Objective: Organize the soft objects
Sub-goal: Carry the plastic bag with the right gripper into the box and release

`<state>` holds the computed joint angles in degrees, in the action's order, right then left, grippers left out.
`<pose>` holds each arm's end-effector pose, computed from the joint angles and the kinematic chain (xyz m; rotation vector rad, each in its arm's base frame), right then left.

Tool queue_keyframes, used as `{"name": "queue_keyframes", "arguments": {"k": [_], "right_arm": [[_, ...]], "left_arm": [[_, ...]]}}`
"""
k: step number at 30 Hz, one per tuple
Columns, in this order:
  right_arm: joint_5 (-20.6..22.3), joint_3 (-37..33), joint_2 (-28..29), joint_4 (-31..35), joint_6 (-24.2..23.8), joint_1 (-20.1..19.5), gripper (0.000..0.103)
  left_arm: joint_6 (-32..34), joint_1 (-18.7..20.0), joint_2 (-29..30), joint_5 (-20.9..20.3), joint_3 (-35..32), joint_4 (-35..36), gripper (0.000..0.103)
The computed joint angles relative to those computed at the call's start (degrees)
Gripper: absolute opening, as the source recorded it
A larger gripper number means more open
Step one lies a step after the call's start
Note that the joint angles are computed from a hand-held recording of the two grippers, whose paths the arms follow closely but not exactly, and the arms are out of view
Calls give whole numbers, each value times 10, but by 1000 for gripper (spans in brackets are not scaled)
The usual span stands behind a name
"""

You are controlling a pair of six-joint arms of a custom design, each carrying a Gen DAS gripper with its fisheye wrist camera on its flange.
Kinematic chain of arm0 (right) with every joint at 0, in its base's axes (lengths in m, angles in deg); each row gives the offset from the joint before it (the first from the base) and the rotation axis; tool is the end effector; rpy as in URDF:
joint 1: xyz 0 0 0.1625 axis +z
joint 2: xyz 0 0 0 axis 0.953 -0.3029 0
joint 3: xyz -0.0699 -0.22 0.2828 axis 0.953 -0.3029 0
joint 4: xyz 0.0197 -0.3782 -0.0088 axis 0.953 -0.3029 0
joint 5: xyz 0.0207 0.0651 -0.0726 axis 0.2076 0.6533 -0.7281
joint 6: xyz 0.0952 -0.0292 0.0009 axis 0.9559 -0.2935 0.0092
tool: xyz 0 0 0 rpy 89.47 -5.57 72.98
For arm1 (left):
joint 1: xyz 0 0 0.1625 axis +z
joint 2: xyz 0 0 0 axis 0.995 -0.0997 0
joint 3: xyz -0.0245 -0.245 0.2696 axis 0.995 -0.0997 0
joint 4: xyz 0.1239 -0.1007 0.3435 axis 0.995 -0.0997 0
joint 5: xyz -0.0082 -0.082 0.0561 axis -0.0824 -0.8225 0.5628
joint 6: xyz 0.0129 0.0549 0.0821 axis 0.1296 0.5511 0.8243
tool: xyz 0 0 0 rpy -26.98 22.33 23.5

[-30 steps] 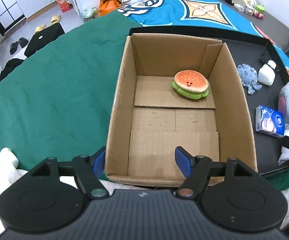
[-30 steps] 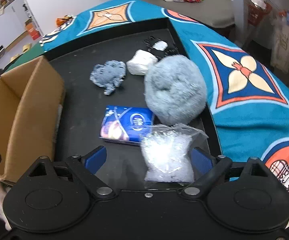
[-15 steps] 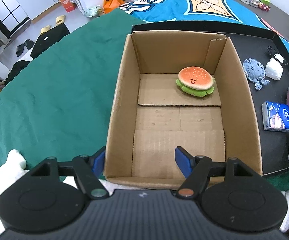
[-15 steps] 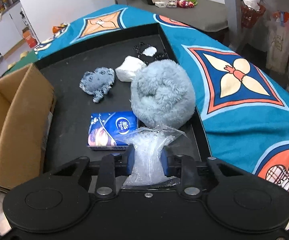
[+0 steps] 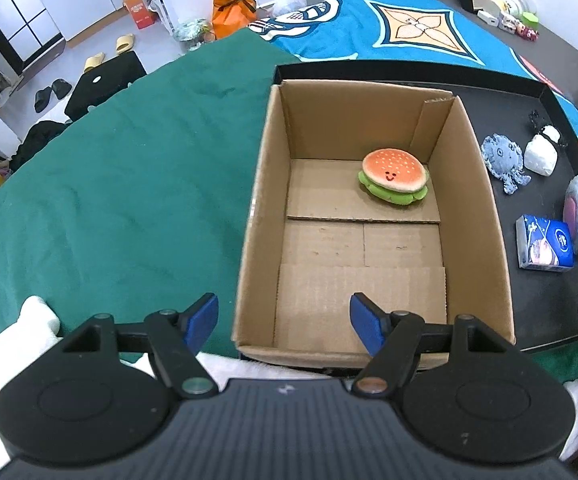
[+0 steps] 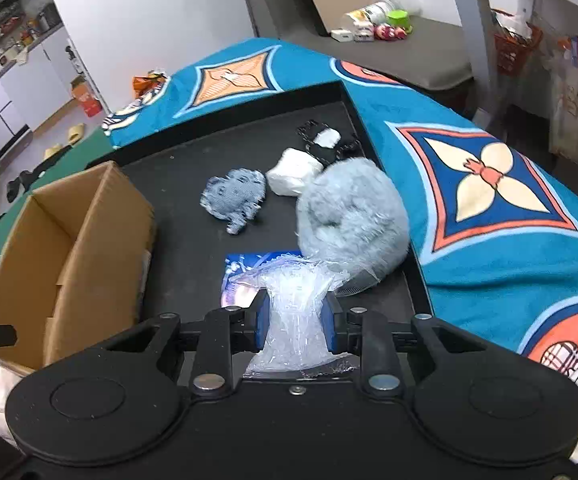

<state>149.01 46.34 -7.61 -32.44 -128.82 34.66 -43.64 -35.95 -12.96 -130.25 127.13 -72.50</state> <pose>0.1697 -0.3878 0.1401 -0.3676 -2.1246 1.0601 -0.2108 -0.5443 0.1776 0.7494 2.2332 -0.2736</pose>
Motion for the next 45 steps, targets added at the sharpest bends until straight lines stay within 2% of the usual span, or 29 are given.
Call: {"name": "queue_keyframes", "arguments": {"k": [8,17,32,37,40,42,45], "right_arm": [[6,-20,3,-18,-43,23,26],[-23,-35,8,-55,-115,41,26],[-60,-136,69,-32,-170,61,27],[-80,-182,100,-7,-193,63,27],[-87,-214,121,14,-197,65,27],[-89,-232,134,25,-198,66,27],[-92,-260,154,42,-201,69,27]], "left_arm": [[7,6,-13,-2,0,-9,71],[15,16,-24,-15,1,-20,71],[54,34,-28,-49,17,-82,71],[64,42,-27,-63,22,-107,66],[73,48,-26,-77,21,-115,55],[69,52,-24,-83,19,-116,44],[66,59,-23,-97,18,-118,37]]}}
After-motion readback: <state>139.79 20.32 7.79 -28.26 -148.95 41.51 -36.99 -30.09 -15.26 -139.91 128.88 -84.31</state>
